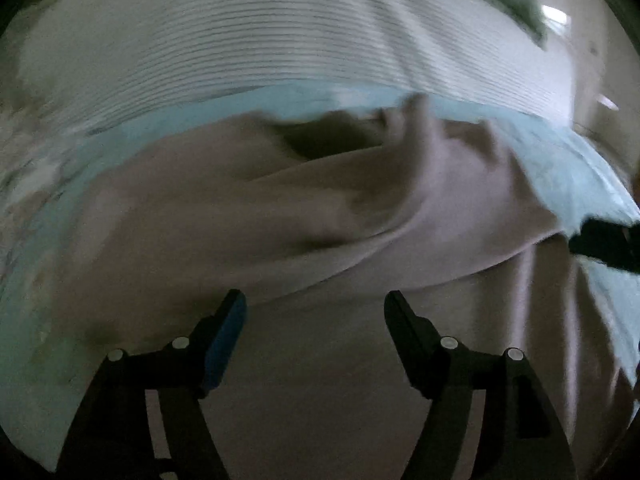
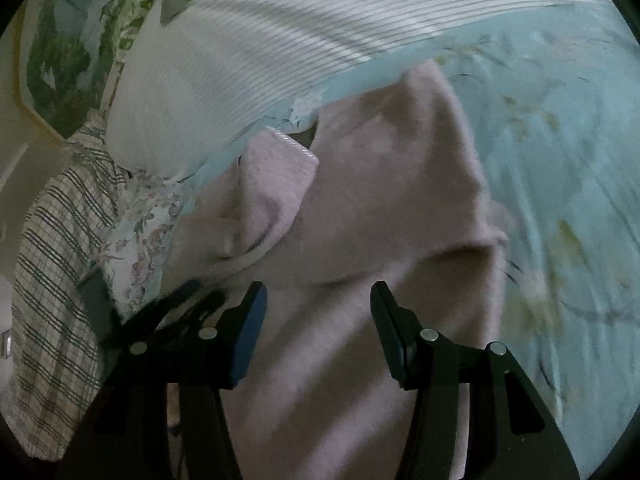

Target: Fold small clothes

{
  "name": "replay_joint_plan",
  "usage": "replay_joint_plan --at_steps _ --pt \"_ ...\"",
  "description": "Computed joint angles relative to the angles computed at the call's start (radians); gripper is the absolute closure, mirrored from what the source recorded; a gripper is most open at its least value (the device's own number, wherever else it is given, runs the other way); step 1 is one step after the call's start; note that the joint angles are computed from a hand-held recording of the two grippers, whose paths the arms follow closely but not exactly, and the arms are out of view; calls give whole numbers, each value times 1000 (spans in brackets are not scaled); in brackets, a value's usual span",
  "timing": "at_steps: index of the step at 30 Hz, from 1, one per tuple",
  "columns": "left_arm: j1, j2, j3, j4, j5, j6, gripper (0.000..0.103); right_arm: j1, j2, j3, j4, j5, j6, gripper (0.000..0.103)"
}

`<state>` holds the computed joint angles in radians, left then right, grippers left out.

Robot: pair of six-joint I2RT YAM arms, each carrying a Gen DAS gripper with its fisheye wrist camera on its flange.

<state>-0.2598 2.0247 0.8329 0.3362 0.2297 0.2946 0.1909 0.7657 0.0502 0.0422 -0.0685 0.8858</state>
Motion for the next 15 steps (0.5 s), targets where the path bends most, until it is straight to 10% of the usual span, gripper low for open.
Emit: replay_joint_plan --at_steps 6,13,15 --pt "225 94 65 50 -141 -89 31 -145 574 131 437 -107 -89 48" --pt "315 191 236 -63 -67 -201 29 -219 960 313 682 -222 -84 34" --pt "286 204 254 -57 -106 -208 29 -215 1006 353 681 -251 -73 70"
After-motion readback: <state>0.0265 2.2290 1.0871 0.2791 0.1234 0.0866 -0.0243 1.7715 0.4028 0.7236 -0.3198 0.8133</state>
